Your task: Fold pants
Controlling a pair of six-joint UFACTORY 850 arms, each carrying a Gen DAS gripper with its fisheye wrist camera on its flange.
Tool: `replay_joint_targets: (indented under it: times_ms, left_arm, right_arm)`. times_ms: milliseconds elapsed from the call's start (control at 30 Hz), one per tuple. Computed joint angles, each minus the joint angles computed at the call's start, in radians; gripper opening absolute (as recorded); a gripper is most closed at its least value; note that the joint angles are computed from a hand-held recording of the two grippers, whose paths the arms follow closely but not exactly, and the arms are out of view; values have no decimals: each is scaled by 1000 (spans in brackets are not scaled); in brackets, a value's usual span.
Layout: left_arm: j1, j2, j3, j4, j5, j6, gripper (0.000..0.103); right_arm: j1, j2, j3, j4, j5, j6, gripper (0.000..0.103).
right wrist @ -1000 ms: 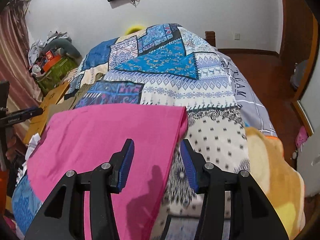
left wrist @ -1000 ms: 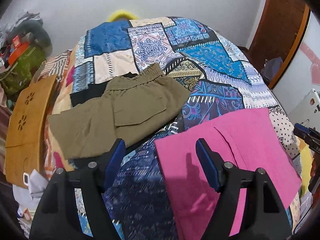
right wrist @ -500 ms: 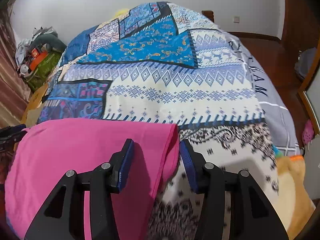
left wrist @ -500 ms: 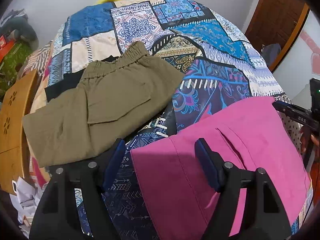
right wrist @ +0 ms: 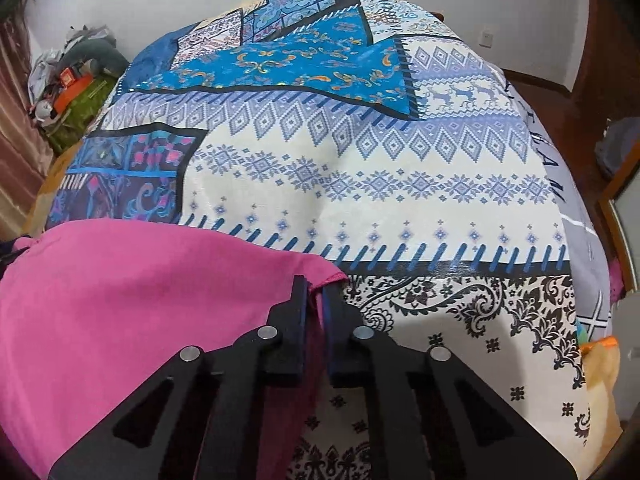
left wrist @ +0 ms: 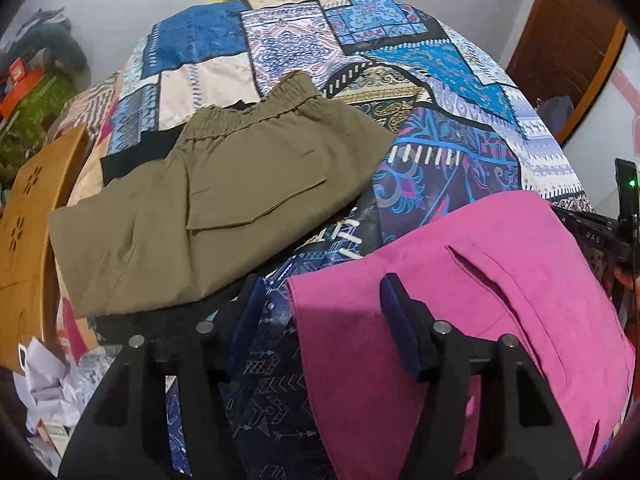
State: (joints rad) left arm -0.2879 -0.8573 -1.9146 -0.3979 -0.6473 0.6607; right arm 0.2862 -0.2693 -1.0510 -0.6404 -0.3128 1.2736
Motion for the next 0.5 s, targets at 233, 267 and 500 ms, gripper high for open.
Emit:
replay_joint_targets:
  times_ms: [233,267,500]
  left_arm:
    - [17,33,42,-10,18,-20,61]
    - [22,38,46,-4,20,-35,61]
    - [60,74,57,49,33,-124,61]
  right_arm:
    - [15,-21,-35,-58,-102,25,3]
    - [19,-22,-39,-57,-118,21,3]
    - [54,59,-10,-50,-216,-2,15]
